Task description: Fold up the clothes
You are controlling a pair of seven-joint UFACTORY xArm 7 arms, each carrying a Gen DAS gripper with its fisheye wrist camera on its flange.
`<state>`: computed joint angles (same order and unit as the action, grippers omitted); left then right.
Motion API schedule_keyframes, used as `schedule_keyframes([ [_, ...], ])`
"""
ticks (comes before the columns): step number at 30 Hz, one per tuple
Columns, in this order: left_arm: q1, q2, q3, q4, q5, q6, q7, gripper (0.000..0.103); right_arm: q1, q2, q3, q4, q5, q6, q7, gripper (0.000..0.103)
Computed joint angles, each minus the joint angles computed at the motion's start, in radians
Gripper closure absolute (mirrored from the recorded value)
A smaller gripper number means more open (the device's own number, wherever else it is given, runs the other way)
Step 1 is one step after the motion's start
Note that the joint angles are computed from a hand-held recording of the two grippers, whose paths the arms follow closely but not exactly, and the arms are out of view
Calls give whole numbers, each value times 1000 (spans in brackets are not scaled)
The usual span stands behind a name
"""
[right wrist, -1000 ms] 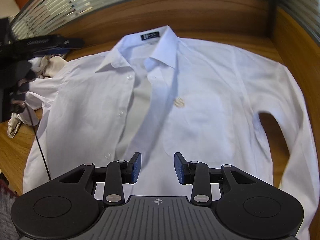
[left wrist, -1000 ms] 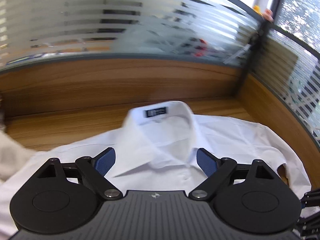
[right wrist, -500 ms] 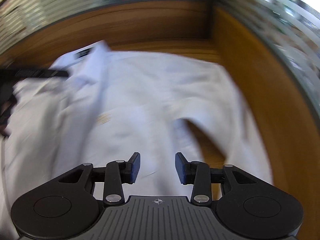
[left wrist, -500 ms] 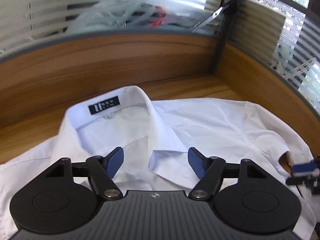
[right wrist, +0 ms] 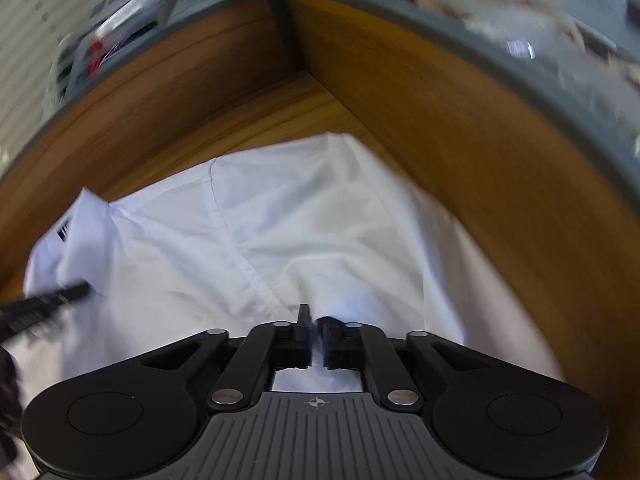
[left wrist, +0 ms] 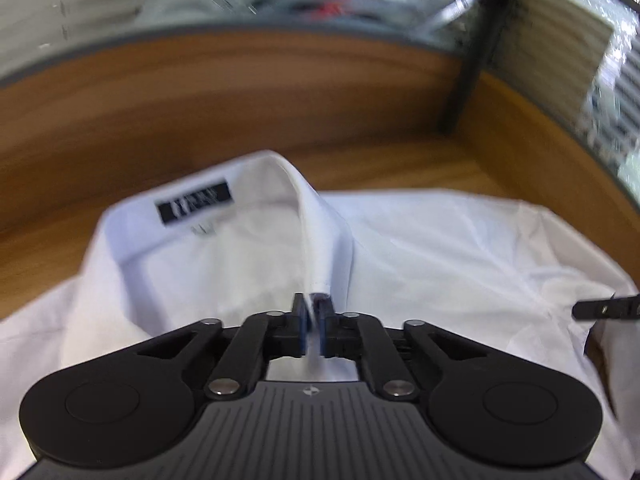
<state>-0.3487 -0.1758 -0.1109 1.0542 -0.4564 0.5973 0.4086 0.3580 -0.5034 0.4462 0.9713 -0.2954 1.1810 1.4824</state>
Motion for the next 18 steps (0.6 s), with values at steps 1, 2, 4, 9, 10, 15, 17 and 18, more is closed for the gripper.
schedule_keyframes([
  [1, 7, 7, 2, 17, 14, 14, -11, 99, 0, 10, 1, 15, -15, 23, -29, 99],
  [2, 13, 17, 7, 38, 21, 36, -14, 99, 0, 20, 3, 26, -29, 42, -54, 99],
  [4, 23, 45, 10, 71, 39, 72, -1, 99, 3, 25, 0, 27, -49, 62, -92, 99],
  [9, 40, 81, -11, 89, 112, 93, 2, 94, 8, 26, -17, 5, -61, 69, -134, 99],
  [10, 41, 82, -13, 86, 117, 88, -4, 93, 10, 23, -24, -3, -54, 61, -141, 99],
  [15, 55, 82, 1, 89, 56, 108, -14, 69, 19, 29, -34, -11, -39, 63, -201, 98],
  [17, 63, 68, 12, 92, 9, 124, -3, 54, 22, 27, -30, 1, -34, 77, -214, 93],
  [18, 65, 48, 19, 84, -25, 124, 12, 41, 25, 22, -28, 7, -28, 85, -217, 86],
])
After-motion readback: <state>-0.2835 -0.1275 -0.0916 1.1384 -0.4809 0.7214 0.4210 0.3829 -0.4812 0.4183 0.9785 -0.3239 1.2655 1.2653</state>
